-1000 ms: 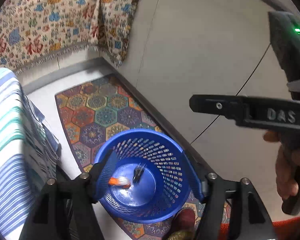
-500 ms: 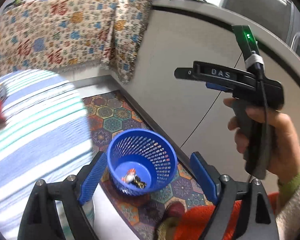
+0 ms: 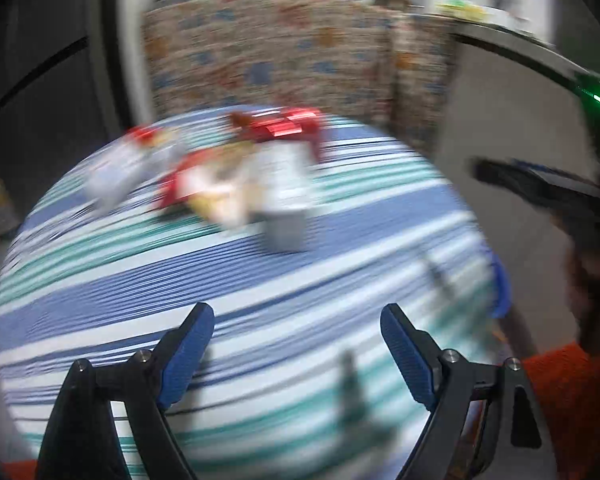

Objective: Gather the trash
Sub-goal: 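Return both tools to the table and grasp the milk carton with right tool, then grasp the white paper cup with left tool while right tool regrips the milk carton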

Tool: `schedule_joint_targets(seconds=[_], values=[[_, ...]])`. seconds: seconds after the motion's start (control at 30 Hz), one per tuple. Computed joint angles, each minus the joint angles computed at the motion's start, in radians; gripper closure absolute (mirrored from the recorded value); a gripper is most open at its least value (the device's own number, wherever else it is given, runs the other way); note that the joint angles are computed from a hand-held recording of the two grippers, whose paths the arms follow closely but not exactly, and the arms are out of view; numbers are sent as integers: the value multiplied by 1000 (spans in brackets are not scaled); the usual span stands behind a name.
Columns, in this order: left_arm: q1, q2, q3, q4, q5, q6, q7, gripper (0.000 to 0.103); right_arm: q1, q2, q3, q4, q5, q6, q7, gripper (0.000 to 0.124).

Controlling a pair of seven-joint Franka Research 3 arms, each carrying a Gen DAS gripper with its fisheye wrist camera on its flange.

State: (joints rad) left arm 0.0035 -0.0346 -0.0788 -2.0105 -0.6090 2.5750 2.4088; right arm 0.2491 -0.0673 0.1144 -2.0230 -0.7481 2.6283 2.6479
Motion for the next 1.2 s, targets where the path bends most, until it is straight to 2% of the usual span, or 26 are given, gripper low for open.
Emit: schedule_joint_targets(seconds=[0.17,0.33,0.4,0.47,0.7,0.8,0.83,0.9,0.93,1.0,1.07,1.1,1.2], values=[[58,141,8,145,118,18,-129,16,74,113,13,101,-32,26,24,22],[115,238,-34,244,183,7,-178,16,164,217,-25,209,-63,37,50,22],[136,249,-54,252,177,5,-175,16,193,258,-43,256,-53,32,34,23],[149,261,-56,269,198,-45,-199,16,215,294,-64,295,-34,32,19,25],[152,242,-66,234,256,-13,-222,14,262,379,-121,386,102,43,-42,29],[157,243,-69,237,251,-17,-218,14,275,427,-134,455,172,0,-105,33],[157,245,-69,240,254,-18,-220,14,286,440,-146,475,178,-23,-111,42],[158,247,-70,243,254,-20,-220,14,288,443,-158,475,203,-35,-119,75],[158,247,-71,243,254,-19,-222,14,285,436,-157,467,224,-35,-128,82],[157,248,-72,245,257,-20,-226,14,279,398,-158,412,246,9,-126,82],[158,248,-73,245,257,-19,-226,14,242,341,-125,329,335,96,-173,82],[159,247,-73,244,256,-19,-225,14,222,315,-107,289,394,142,-202,82],[160,246,-73,242,256,-18,-222,14,139,231,-32,143,684,276,-342,82]])
